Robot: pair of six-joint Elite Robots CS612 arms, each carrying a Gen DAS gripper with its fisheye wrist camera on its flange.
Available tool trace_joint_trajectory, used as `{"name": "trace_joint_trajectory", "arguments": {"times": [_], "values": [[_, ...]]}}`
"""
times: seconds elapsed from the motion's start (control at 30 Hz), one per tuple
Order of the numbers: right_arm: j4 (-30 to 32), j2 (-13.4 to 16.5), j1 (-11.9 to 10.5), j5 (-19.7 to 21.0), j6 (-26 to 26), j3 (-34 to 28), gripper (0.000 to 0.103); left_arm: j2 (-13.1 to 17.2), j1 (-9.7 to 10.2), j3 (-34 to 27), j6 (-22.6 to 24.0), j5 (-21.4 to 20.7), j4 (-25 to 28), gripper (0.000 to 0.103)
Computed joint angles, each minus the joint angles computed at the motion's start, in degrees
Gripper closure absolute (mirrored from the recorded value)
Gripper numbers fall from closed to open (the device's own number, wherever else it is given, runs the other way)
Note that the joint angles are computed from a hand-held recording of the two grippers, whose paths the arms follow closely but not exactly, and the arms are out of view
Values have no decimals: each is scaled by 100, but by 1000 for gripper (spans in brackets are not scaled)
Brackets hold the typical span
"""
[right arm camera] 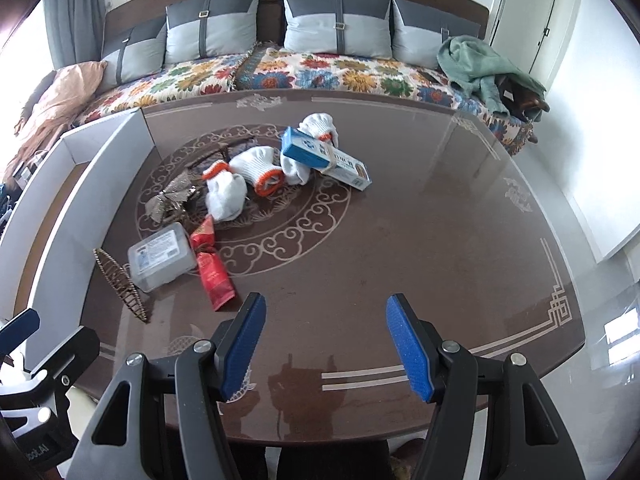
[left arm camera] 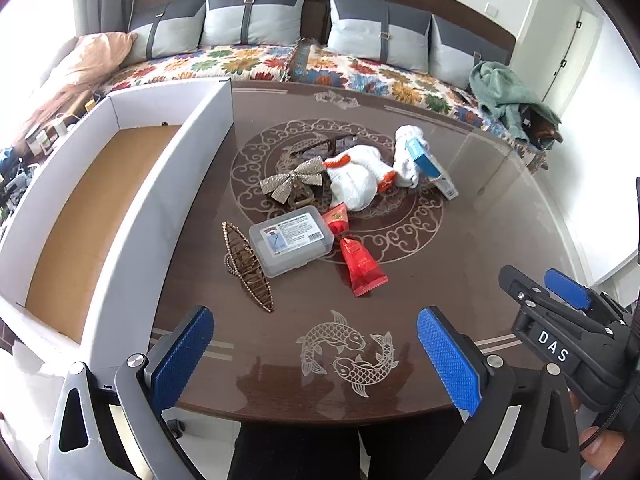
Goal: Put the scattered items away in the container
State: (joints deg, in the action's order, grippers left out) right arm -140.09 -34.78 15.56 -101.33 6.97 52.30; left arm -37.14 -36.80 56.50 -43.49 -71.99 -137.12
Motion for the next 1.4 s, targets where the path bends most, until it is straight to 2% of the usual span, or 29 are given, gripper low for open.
{"name": "trace_joint_trajectory", "arguments": {"times": [0.17,0.23,0.3,0.43,0.53,0.7,0.8,0.87,0.93,0.97,1.0,1.07,1.13,1.2,1.33,1.4], "values": [[-263,-133,21,13,124,215,39,150,24,-357,-49,78,496,0],[-371,-182,25,85,113,302,39,-48,-48,32,27,334,-22,0],[-504,-236,41,32,48,406,39,-246,-111,374,20,530,-300,0],[-1014,-394,106,-304,-57,745,39,-340,-218,431,-107,764,-67,0],[-1185,-529,75,-181,-14,970,39,-453,-303,601,-198,1014,-78,0],[-1299,-667,-14,231,142,1180,39,-519,-392,649,-273,1293,79,0],[-1500,-727,-109,756,272,1309,39,-482,-390,556,-205,1263,202,0],[-1660,-723,-260,1672,483,1369,39,-467,-375,540,-112,1220,204,0],[-2039,-660,-355,2274,694,1428,39,-449,-349,526,-41,1157,212,0],[-2190,-640,-361,2292,660,1450,39,-447,-339,523,-47,1159,233,0],[-2311,-622,-326,2105,554,1460,39,-444,-332,524,-64,1183,251,0],[-2317,-601,-319,2197,421,1442,39,-435,-330,530,-124,1305,284,0],[-1896,-586,-318,2269,411,1316,39,-395,-320,433,-128,1383,439,0],[-1451,-539,-275,2093,248,1123,39,-343,-296,321,-80,1377,560,0],[-816,-488,-225,1757,287,863,39,-302,-179,340,183,741,18,0],[-736,-482,-217,1578,360,828,39,-284,-135,386,244,506,-264,0]]}}
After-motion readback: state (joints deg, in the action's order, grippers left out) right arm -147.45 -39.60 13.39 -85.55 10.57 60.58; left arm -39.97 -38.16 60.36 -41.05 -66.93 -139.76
